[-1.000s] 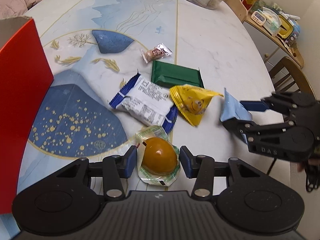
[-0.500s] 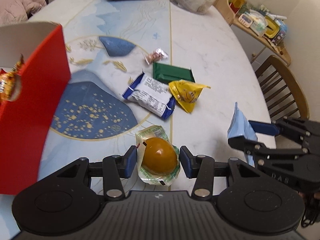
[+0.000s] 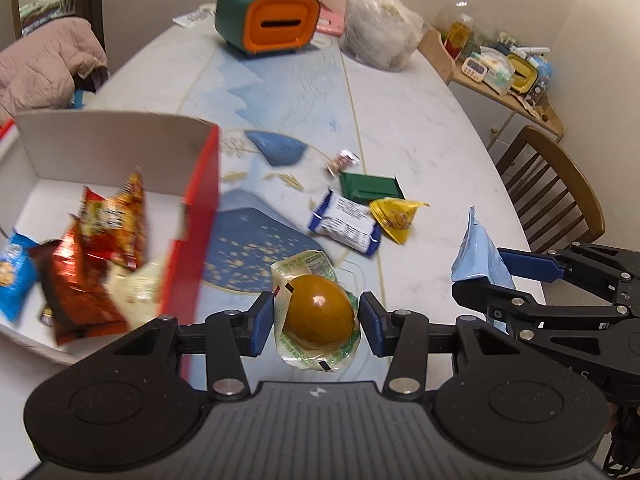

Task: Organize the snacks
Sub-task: 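Carry the egg snack and light-blue packet into the box and release both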

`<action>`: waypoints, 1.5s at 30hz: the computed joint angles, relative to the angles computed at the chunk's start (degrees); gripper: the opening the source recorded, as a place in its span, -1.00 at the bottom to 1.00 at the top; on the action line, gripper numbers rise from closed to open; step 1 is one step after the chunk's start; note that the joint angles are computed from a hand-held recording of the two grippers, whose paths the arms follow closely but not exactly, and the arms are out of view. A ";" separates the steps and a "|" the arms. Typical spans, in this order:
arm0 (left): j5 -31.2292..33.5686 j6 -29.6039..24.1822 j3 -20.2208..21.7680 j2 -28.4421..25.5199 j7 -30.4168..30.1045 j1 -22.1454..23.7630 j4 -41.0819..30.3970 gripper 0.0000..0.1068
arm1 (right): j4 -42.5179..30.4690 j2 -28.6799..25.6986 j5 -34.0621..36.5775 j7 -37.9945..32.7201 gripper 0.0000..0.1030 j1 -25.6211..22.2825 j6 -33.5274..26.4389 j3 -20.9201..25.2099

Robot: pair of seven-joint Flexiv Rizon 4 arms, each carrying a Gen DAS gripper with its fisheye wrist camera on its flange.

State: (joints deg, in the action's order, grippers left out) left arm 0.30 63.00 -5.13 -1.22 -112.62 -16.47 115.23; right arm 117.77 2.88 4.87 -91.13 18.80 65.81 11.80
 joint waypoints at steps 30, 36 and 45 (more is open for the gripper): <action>-11.13 5.22 8.82 14.92 24.46 12.08 13.31 -0.14 | -11.15 -11.54 -25.12 30.79 -0.11 11.73 3.76 2.98; -13.58 5.87 9.83 11.87 29.15 14.42 12.41 -0.14 | -14.78 -15.24 -27.82 31.52 -0.11 13.88 0.98 2.42; -18.47 5.78 9.49 4.70 36.04 16.38 9.24 -0.14 | -19.00 -20.16 -29.39 33.13 -0.11 16.22 -3.67 1.15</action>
State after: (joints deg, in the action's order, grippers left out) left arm -18.17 68.78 4.36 3.47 -76.58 -0.09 124.48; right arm 98.77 -17.28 -24.52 -58.00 35.02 62.14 12.95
